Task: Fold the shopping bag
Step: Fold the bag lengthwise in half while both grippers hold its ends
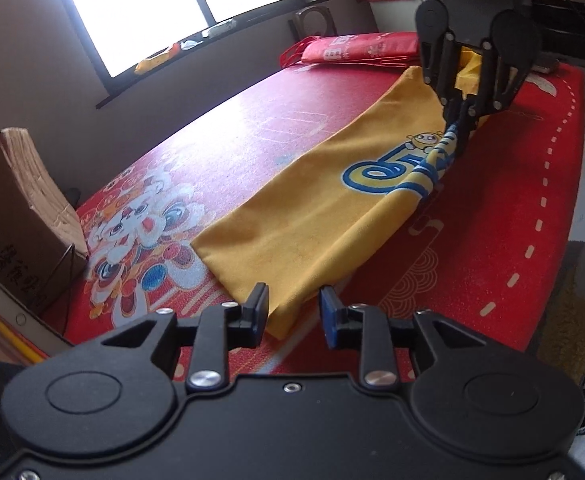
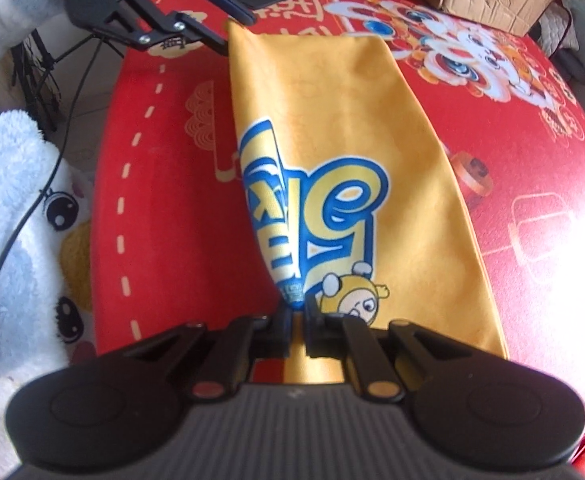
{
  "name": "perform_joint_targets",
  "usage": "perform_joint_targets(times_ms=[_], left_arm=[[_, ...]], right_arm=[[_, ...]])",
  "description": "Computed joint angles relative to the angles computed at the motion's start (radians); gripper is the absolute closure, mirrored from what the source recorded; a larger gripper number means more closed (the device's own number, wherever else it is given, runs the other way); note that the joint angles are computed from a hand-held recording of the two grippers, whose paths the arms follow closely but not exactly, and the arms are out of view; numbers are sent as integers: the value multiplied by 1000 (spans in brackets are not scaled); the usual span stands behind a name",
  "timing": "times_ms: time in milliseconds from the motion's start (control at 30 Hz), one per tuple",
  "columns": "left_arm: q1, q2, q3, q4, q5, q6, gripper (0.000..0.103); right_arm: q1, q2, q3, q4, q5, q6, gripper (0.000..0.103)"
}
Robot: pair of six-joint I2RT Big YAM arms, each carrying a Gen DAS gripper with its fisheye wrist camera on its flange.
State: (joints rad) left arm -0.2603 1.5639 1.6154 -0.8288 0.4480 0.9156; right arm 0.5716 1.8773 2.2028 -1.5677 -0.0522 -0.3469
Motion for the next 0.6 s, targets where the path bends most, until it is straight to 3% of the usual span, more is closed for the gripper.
perform_joint_targets(times_ms=[267,433,600], left_arm=[[-72,51,71,-110,-6,95,74],[-78,130,203,-288,-8,48,76],[-81,175,289,-397,-22,74,76]], right_arm=[[-15,8,17,-19,-37,0,97],[-25,28,52,-51,-63,-8,96],[-32,77,136,-118,-79,-39,97]])
